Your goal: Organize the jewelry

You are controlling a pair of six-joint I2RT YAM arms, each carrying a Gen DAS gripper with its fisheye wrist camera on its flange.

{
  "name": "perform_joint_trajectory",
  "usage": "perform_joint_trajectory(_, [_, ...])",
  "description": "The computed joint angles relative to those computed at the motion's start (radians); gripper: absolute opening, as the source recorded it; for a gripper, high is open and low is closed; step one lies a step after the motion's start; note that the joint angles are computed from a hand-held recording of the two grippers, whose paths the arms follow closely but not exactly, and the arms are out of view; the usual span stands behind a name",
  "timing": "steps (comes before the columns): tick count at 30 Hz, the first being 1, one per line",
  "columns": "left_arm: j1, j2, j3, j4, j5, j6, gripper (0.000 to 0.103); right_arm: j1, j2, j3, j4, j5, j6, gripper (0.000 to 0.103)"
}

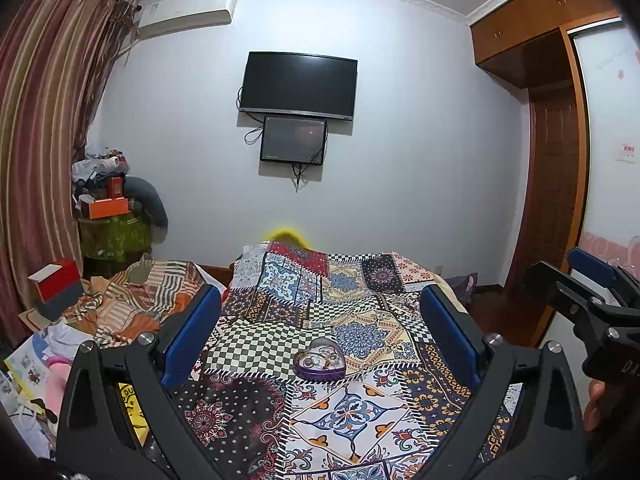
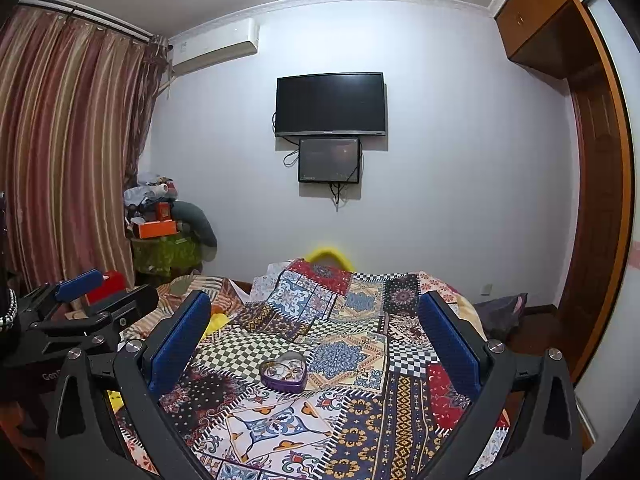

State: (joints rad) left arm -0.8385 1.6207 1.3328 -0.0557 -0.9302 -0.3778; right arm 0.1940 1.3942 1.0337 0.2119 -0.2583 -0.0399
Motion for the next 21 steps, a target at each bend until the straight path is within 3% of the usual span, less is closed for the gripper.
perform_joint_trajectory(21, [-0.004, 0.020, 0.017, -0.002, -0.001, 0.009, 0.100, -0.002, -0.002, 0.021, -0.040, -0.016, -0.016, 0.103])
